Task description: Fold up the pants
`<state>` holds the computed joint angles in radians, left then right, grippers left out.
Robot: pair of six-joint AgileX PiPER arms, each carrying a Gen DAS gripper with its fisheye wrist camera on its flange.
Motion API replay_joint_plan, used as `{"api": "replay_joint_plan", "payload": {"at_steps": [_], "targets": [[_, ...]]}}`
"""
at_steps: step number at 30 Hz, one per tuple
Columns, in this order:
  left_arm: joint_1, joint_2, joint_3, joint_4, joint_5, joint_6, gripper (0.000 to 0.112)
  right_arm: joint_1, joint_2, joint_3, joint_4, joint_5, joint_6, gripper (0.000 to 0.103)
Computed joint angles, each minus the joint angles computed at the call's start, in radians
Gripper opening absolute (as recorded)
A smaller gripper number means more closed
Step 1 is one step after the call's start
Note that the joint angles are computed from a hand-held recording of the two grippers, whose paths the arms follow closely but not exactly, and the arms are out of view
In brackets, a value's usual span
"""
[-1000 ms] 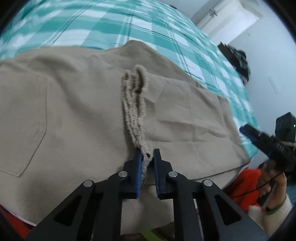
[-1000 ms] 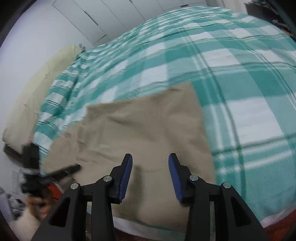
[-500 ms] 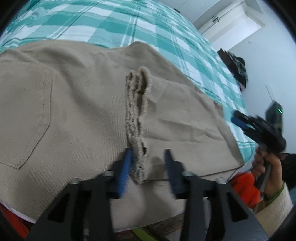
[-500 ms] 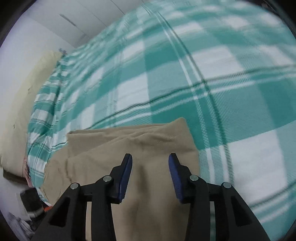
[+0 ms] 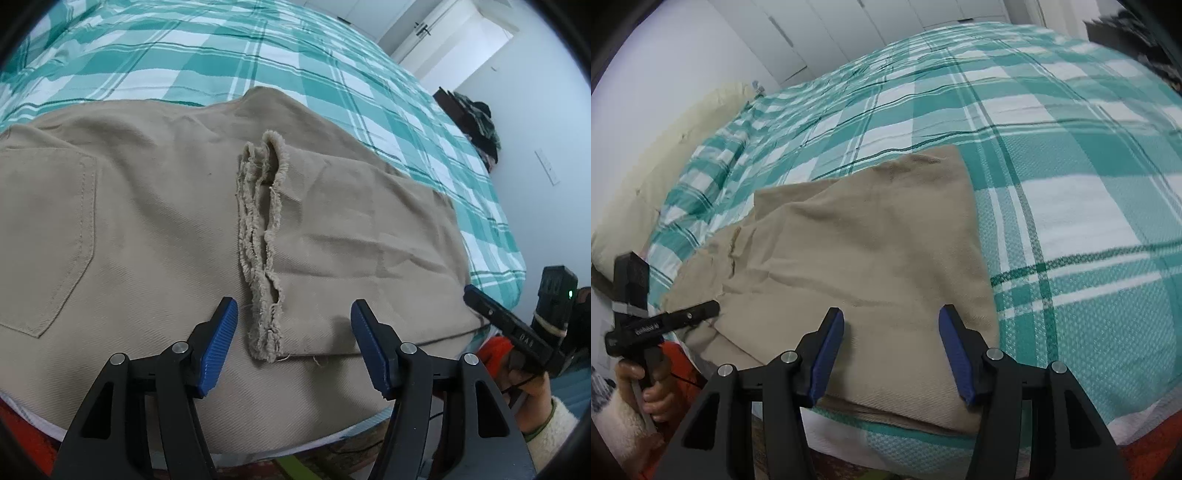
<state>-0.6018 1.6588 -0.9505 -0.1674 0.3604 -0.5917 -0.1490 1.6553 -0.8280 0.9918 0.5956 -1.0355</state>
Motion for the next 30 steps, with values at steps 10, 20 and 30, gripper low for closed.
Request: {"api": "replay_joint_plan", "payload": {"at_steps": [10,20,30], "targets": [[-0.048,0.019,-0.024,0.162,0.014,-0.133,0.077,0.021,-0.01,0.052,0.097,-0.071,-0.158,0.058],[-0.047,0.022,-0.027,0.14,0.01,-0.115,0.079,0.034,-0.016,0.062,0.103,-0.085,-0.162,0.059],[-0.065,-0.009,-0.019,0.223,0.023,-0.226,0.081,0.038,-0.014,0.062,0.104,-0.091,-0.156,0.059]]}}
